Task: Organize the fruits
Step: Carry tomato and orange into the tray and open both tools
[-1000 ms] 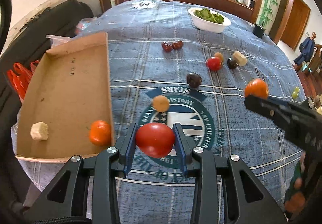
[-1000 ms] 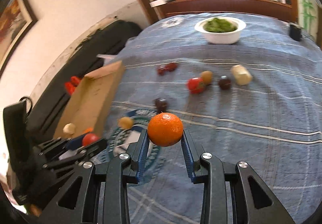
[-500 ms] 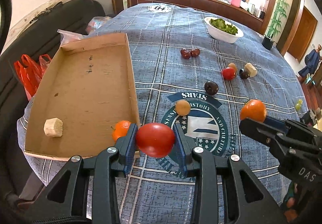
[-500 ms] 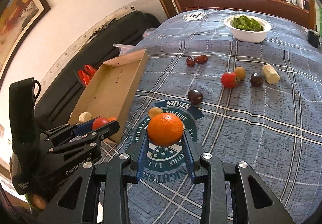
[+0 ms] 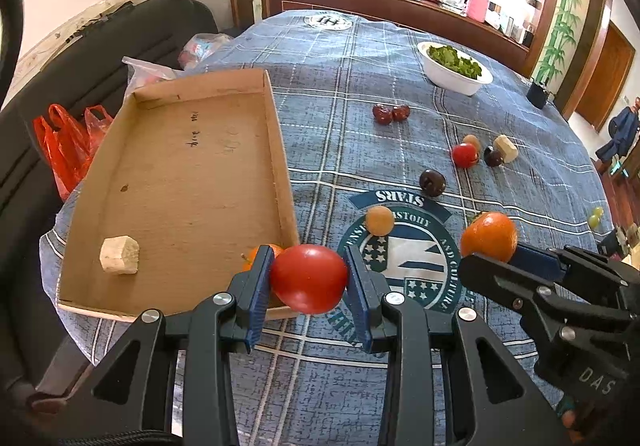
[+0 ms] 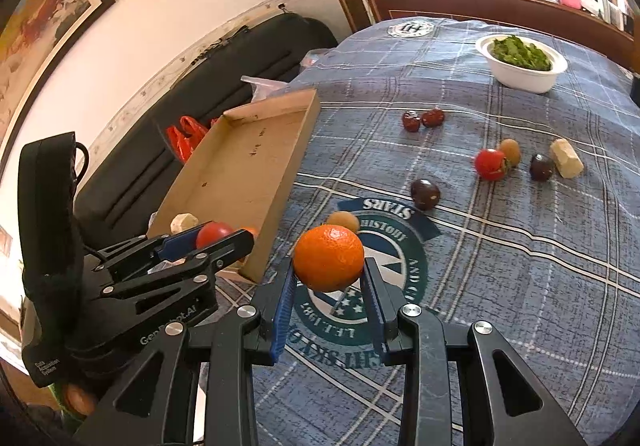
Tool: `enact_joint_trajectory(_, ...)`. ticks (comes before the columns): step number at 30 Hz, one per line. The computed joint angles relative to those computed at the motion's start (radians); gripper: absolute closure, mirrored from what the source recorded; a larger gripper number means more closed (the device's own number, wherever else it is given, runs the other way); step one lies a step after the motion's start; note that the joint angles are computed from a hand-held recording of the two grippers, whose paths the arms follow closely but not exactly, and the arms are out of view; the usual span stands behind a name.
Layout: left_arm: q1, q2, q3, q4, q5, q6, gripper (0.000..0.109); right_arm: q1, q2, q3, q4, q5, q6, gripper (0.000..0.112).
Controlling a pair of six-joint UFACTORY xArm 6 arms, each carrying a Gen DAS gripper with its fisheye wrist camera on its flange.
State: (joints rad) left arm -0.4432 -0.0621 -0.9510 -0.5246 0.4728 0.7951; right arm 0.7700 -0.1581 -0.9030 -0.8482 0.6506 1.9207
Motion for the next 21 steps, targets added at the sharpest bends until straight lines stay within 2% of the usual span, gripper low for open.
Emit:
enact_joint_trajectory(16, 0.055, 0.074, -0.077, -0.001, 0.021, -0.014, 0.075, -0.022, 0.114, -0.114, 0.055, -0.055, -0.134, 0.079)
enact_joint_trajectory(21, 0.093, 0.137, -0.158, -0.001, 0.022, -0.039, 0.075, -0.043, 0.16, -0.153, 0.093, -0.099, -0.203, 0.079)
